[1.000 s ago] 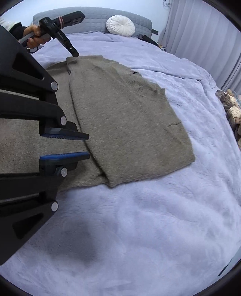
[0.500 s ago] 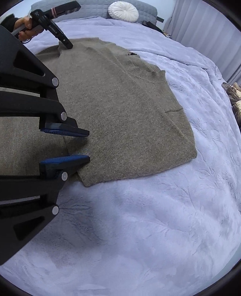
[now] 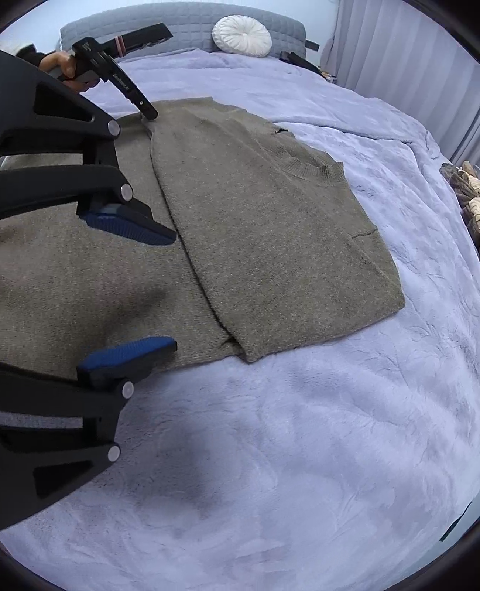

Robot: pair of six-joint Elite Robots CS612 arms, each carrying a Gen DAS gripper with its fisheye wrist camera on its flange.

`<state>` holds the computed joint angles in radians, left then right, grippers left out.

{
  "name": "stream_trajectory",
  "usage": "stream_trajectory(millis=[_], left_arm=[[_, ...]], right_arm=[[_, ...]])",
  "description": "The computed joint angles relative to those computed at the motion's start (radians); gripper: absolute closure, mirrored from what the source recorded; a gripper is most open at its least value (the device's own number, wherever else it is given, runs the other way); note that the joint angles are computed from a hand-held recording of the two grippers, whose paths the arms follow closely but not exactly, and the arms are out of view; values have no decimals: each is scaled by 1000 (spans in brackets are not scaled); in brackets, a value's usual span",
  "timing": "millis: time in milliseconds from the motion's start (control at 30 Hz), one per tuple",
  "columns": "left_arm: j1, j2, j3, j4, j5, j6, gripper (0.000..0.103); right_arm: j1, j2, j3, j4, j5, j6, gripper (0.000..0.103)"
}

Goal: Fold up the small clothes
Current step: 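Move both open tools toward the sweater hem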

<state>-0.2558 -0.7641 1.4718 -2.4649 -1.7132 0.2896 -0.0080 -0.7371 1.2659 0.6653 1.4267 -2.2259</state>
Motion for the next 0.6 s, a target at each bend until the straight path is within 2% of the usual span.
stream_trajectory(millis=[133, 200, 233, 267, 300, 333, 367, 467, 600], left_arm=[[0, -17, 20, 10, 16, -5, 97], [-4, -26, 35, 1, 43, -9, 95], [-5, -30, 41, -1, 53, -9, 66], [-6, -35, 47, -5, 58, -13, 13], [-6, -44, 66, -43, 66, -26, 0], [-5, -51, 82, -86, 58, -26, 0], [-4, -56, 87, -89, 49, -13, 0], [-6, -66, 95, -72, 49, -8, 0], [-5, -74, 97, -54, 40, -23, 0]], right_arm=[[8, -11, 11, 1, -3, 9, 44], [12, -15, 16, 2, -8, 12, 38], [14, -17, 18, 2, -8, 11, 35], [16, -18, 18, 4, -8, 5, 32], [18, -19, 17, 6, -7, -1, 30], [20, -18, 14, 13, -7, -11, 30], [23, -18, 10, 18, -6, -19, 29], [26, -17, 4, 25, -11, -37, 23], [30, -17, -4, 31, -13, -49, 23]])
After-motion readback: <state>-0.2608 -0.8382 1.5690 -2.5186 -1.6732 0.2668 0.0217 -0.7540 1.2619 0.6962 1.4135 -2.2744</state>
